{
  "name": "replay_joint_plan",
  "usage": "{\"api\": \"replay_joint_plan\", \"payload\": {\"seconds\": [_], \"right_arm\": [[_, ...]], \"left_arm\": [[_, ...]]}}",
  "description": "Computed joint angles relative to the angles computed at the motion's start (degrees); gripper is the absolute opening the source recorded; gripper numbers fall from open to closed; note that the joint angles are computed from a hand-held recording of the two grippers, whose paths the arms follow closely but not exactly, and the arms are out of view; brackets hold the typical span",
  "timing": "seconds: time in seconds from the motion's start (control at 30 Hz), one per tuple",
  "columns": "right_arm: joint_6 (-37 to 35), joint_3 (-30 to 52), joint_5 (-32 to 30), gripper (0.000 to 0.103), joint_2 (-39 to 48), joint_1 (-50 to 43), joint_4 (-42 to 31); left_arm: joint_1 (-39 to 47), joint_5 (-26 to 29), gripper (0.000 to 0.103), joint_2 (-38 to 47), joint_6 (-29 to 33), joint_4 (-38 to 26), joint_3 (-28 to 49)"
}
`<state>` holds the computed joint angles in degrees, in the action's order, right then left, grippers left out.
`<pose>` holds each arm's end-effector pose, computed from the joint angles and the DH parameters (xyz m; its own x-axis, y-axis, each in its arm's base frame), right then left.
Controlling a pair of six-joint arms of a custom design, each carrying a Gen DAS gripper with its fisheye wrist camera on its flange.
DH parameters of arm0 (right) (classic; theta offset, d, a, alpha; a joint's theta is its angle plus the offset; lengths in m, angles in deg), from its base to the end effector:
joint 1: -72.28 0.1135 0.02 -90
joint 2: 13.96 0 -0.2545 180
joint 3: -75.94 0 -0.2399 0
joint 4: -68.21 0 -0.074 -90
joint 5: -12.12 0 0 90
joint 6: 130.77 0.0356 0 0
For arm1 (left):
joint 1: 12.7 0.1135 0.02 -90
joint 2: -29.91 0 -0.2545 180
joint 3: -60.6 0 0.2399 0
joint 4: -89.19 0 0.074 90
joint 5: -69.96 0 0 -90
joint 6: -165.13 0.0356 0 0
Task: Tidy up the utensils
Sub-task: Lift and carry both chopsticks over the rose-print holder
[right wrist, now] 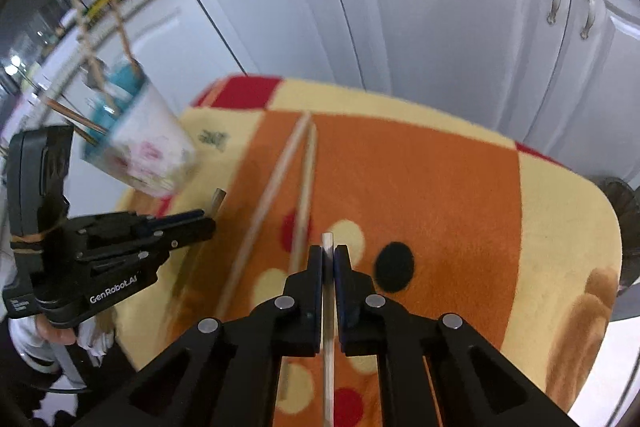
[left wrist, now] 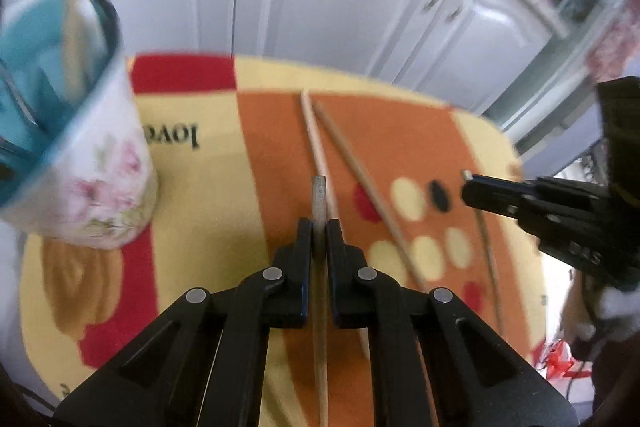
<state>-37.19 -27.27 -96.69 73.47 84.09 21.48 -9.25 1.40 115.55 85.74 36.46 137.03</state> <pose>0.2937 0.0731 0.2327 -0.8455 -0.1164 -0.5212 -0.3117 0.9000 0.3047 0.2881 0.0043 0.2343 -0.8445 0.1208 -0.5217 0.2758 0.9332 -0.2304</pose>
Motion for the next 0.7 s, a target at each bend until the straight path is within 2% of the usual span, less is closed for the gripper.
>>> {"api": "replay_joint_plan", "payload": {"seconds": [0.17, 0.4, 0.53, 0.7], "right_arm": [[1.3, 0.5, -2.0, 0.005, -6.8, 0.9, -1.9], [3.4, 3.5, -2.4, 0.005, -13.4, 5.7, -4.2], [4.3, 5.8, -0.5, 0.005, -14.4, 9.4, -4.9], [4.5, 8.9, -1.0, 0.005, -14.9, 11.9, -5.1]], "left_arm": [[6.1, 6.8, 0.006, -7.6, 2.6, -6.4, 0.6], [15.8, 13.6, 0.006, -14.3, 5.6, -14.1, 3.8], [21.5, 17.6, 0.006, -16.0, 9.0, -18.6, 7.3], [29.9, 23.2, 0.006, -15.1, 15.1, -26.2, 14.9]]}}
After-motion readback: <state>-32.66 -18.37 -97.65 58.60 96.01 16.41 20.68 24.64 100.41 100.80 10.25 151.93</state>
